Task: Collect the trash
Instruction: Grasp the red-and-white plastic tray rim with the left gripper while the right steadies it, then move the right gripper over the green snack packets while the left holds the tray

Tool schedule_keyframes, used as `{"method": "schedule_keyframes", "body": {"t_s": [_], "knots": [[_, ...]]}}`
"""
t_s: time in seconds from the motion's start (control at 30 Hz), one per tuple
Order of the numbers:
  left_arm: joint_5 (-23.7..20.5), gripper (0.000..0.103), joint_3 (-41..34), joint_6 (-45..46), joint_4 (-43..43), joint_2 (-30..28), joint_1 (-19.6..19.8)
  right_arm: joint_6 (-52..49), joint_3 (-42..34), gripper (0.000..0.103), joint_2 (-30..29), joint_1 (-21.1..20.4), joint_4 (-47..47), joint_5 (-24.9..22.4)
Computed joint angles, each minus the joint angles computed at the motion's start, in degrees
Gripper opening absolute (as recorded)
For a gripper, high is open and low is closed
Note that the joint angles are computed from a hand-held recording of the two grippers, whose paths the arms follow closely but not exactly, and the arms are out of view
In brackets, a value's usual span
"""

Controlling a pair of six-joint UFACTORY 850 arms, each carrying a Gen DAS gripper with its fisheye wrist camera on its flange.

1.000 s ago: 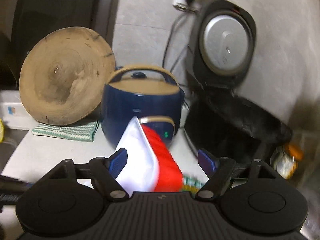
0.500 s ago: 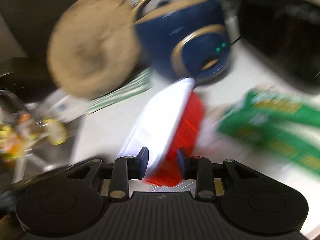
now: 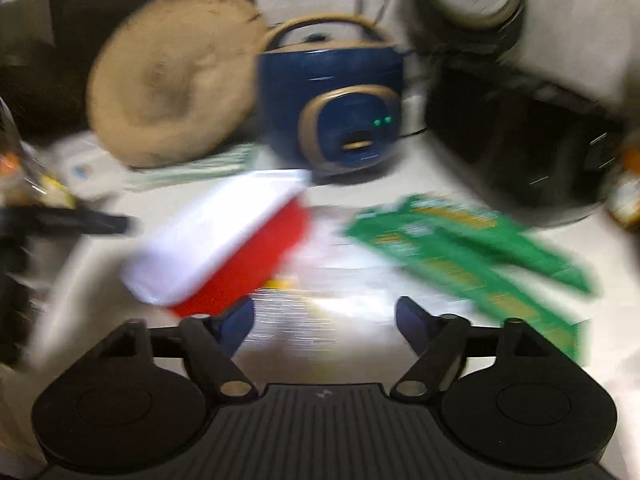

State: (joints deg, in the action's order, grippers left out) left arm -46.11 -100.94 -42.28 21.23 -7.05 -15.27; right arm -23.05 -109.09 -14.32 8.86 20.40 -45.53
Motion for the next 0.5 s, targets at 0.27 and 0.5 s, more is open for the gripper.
{"method": "schedule_keyframes", "body": {"t_s": [0.27, 0.5], "knots": [[8.8, 0.018, 1.2, 15.6, -21.4, 0.7, 4.4, 3.2, 2.3, 0.084, -2.2, -0.8, -20.7, 9.4], [2.0, 0.02, -5.0, 19.5, -15.6, -5.2, 2.4, 8.8, -12.4, 0.084, -13.3, -6.4, -11.3, -3.7]]}}
